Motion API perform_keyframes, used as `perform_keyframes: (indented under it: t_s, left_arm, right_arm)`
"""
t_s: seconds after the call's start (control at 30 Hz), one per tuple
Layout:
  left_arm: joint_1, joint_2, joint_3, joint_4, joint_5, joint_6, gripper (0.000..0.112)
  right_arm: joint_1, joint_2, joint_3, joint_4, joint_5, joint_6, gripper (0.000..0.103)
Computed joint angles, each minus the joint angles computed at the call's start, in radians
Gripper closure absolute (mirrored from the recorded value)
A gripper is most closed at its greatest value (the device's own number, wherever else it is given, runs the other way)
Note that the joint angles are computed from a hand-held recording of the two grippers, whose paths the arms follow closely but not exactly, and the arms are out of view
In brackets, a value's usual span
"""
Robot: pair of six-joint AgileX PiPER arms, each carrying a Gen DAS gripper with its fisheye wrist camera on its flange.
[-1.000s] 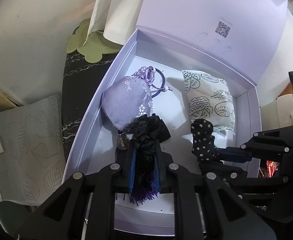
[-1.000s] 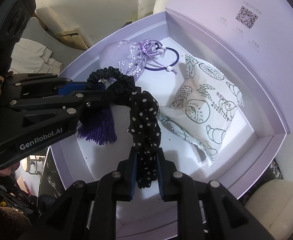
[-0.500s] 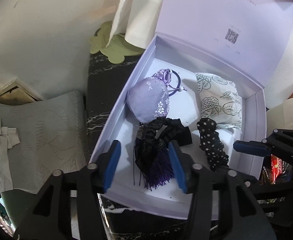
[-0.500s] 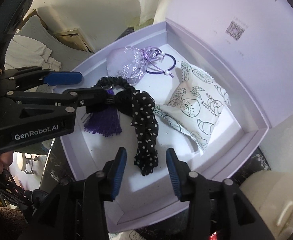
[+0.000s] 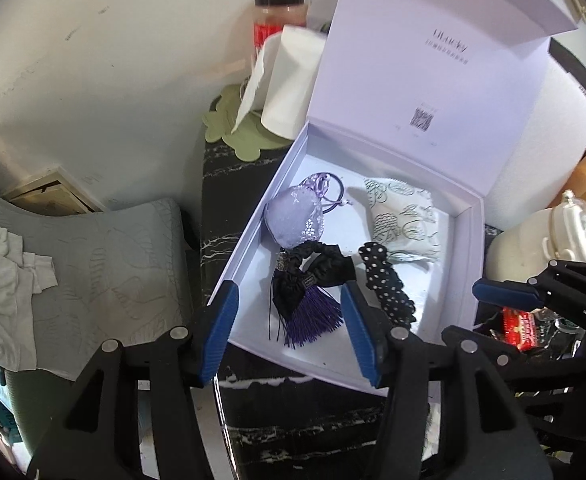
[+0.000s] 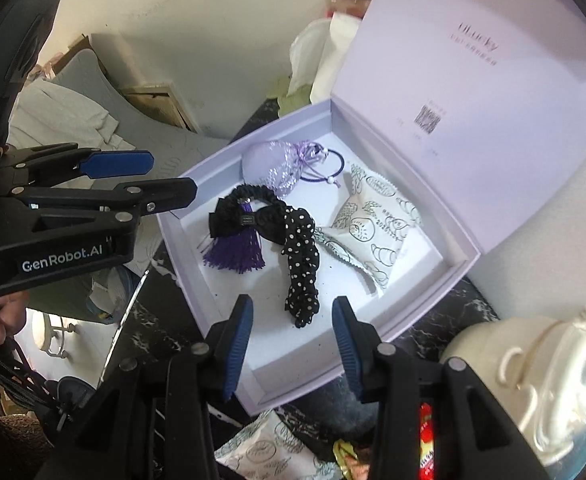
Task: Organize objects
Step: 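Lower both scrunchies into the box and open both grippers, then move both grippers away from the box toward the snacks on the table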
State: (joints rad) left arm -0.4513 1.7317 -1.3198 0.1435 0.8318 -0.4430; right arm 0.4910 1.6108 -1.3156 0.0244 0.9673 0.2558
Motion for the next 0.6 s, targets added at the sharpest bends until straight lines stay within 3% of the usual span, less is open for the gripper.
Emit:
perform_keyframes:
  t_s: [0.6]
  left_arm:
    - [-0.204, -0.208, -0.001, 0.139, 0.189, -0.217, 0.06]
  right_arm:
    - [0.109, -0.25, 0.068, -0.104, 0.1, 0.147, 0.062]
